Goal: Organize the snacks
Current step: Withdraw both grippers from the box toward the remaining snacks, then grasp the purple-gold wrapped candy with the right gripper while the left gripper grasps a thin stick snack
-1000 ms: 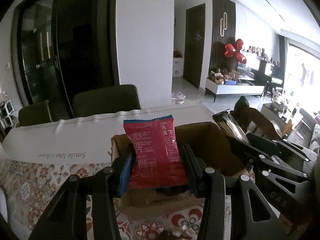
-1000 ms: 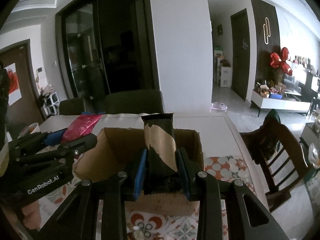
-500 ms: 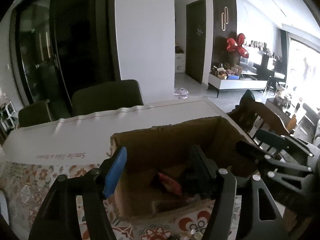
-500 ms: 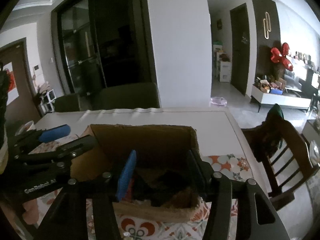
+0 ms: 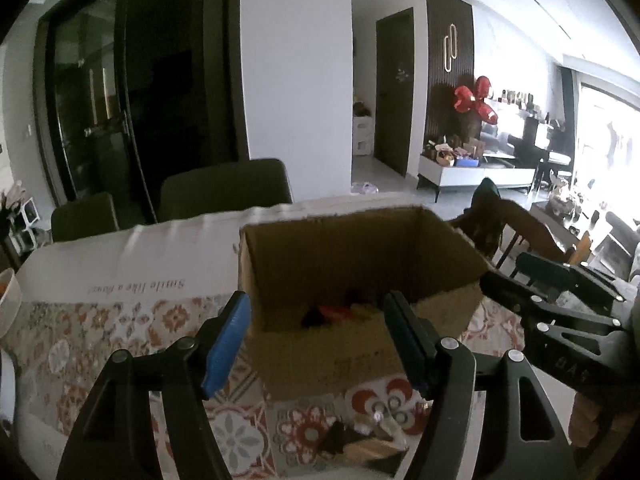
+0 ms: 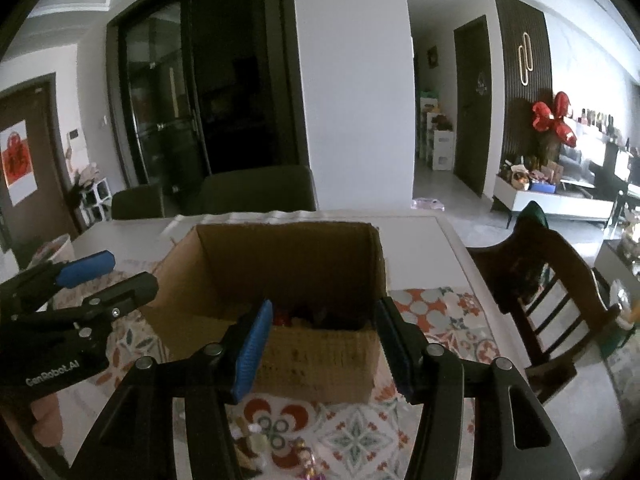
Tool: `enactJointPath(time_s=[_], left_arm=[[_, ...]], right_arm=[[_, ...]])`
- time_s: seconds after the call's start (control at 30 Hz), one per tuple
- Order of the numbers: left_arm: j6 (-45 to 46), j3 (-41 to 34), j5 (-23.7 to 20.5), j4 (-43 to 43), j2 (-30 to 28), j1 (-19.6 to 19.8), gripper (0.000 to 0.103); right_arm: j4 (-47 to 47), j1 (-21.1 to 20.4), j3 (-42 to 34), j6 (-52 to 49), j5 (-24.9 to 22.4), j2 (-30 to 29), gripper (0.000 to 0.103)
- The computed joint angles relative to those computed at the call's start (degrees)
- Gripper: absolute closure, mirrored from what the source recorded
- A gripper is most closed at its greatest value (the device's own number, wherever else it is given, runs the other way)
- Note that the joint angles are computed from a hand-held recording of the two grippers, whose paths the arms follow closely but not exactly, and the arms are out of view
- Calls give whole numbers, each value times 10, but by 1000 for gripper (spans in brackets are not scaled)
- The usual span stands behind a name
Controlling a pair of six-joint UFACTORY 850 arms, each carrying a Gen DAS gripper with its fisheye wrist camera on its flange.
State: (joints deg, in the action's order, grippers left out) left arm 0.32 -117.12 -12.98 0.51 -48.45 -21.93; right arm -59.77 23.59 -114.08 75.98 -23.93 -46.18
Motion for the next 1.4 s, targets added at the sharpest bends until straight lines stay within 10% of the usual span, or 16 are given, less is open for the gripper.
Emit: enactJointPath(time_s=[0.57,1.4], left_arm=[[-7,73,-71,-43,1,-1,35],[11,-56,-197,-161,-115,10,45]], right_arm=[[105,8,86,-73,4,17,48],[328,2,49,-247,-13,-45,49]])
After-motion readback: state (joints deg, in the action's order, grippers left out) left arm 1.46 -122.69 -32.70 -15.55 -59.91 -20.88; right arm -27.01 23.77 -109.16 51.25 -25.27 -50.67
